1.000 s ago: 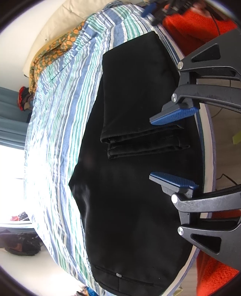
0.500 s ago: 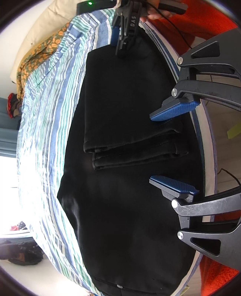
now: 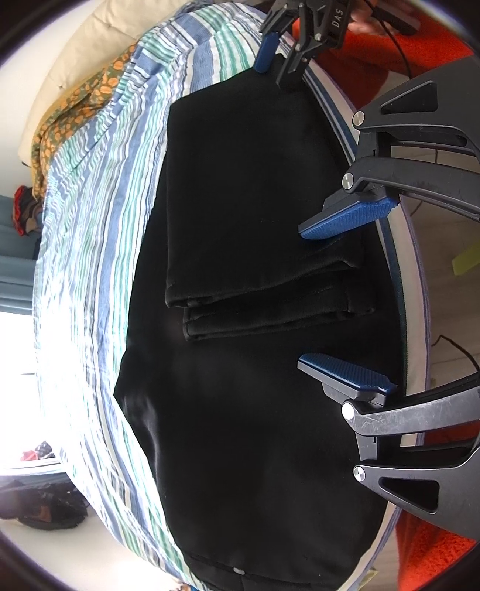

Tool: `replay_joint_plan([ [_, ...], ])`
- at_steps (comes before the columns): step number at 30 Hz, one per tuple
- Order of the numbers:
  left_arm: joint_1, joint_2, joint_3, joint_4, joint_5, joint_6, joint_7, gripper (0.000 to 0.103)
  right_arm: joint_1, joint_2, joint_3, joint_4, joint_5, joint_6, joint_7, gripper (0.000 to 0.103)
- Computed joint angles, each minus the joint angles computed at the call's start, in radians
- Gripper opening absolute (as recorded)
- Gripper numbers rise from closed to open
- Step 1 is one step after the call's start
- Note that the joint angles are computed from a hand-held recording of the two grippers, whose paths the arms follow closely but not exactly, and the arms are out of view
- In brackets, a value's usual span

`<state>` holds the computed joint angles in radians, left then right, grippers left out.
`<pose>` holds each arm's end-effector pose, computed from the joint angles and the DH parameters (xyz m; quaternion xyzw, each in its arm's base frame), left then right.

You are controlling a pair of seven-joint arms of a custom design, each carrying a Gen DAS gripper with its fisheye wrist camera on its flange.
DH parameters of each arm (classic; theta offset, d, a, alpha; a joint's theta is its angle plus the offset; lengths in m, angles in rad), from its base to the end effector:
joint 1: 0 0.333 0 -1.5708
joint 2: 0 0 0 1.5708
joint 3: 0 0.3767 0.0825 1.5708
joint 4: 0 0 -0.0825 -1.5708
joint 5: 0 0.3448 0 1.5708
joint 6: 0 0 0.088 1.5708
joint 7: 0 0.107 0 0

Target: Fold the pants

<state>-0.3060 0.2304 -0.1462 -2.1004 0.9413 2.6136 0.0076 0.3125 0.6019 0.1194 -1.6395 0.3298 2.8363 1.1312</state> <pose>0.5171 -0.2654 0.4203 -0.7840 0.5444 -0.1877 0.2317 0.6812 0.2731 0.4068 -0.8277 0.4663 -0.1179 0.2890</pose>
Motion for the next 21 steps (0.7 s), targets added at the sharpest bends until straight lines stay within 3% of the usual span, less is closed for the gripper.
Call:
replay_joint_plan([
  [4,-0.005,-0.026,0.022,-0.026,0.101,0.038,-0.124,0.07,-0.03,-0.06,0.053,-0.114,0.038,0.238,-0.081,0.08],
  [6,-0.004,-0.043,0.021,-0.036,0.146,0.027,-0.183,0.071,-0.01,-0.082,0.027,-0.169,0.02,0.315,-0.087,0.081],
  [8,0.0,-0.056,0.013,-0.041,0.165,0.001,-0.216,0.071,0.032,-0.088,-0.034,-0.182,-0.004,0.309,-0.059,0.081],
  [15,0.03,-0.099,-0.01,-0.062,0.207,-0.046,-0.308,0.072,0.051,-0.076,-0.078,-0.166,-0.043,0.284,0.012,0.081],
  [21,0.056,-0.127,-0.021,-0.091,0.155,-0.088,-0.294,0.075,-0.005,-0.084,-0.015,-0.179,-0.029,0.306,0.024,0.081],
])
